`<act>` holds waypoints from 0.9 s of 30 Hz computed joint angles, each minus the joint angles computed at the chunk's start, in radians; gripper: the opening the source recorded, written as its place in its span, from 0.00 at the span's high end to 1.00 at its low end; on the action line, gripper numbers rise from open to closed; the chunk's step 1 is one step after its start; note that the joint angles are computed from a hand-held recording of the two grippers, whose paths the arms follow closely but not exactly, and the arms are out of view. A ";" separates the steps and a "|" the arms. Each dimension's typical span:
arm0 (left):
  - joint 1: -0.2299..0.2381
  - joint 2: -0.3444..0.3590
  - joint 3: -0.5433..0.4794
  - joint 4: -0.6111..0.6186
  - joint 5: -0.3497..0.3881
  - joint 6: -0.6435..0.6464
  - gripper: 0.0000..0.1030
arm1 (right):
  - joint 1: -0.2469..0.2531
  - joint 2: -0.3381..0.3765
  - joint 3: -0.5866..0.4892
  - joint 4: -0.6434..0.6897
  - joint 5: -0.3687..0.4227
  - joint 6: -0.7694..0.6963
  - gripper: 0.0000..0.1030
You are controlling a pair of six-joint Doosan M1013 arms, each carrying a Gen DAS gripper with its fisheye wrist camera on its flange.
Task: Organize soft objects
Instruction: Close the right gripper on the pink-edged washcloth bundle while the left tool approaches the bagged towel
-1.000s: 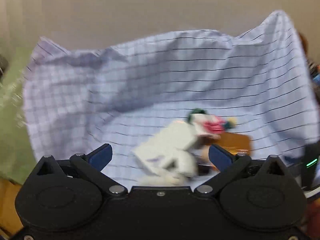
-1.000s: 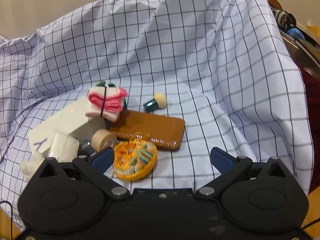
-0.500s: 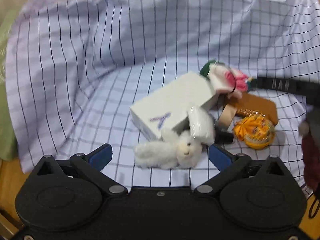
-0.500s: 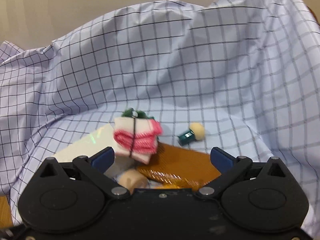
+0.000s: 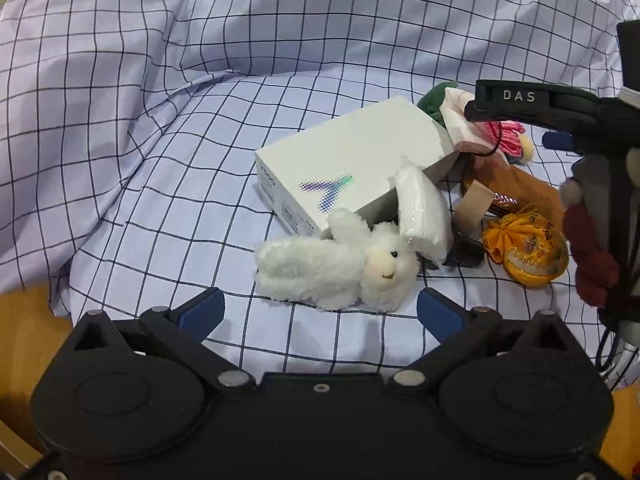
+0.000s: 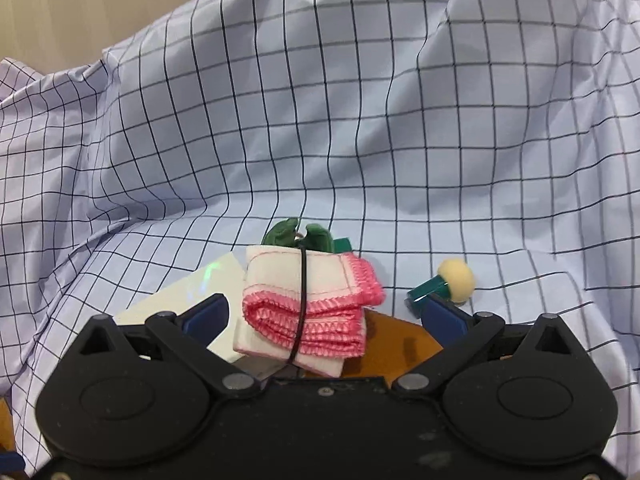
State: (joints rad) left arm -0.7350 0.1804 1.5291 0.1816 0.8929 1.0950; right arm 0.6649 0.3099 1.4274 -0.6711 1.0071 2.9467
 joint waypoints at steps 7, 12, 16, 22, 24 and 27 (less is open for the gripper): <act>0.010 -0.001 0.008 -0.022 -0.013 0.005 0.04 | -0.017 0.024 -0.019 0.040 -0.009 -0.045 0.01; 0.011 -0.001 0.011 -0.031 -0.007 0.010 0.04 | -0.023 0.027 -0.016 0.053 -0.032 -0.073 0.22; 0.013 0.000 0.009 -0.055 -0.011 0.026 0.04 | -0.018 0.021 -0.011 0.042 -0.036 -0.070 0.27; 0.011 -0.004 0.011 -0.066 -0.028 0.026 0.04 | -0.006 -0.016 0.018 -0.019 -0.028 0.008 0.27; 0.013 -0.002 0.009 -0.081 -0.028 0.035 0.04 | -0.003 -0.033 0.028 -0.029 -0.022 0.035 0.27; 0.013 -0.002 0.005 -0.089 -0.029 0.039 0.04 | 0.009 -0.058 0.041 -0.045 -0.011 0.066 0.27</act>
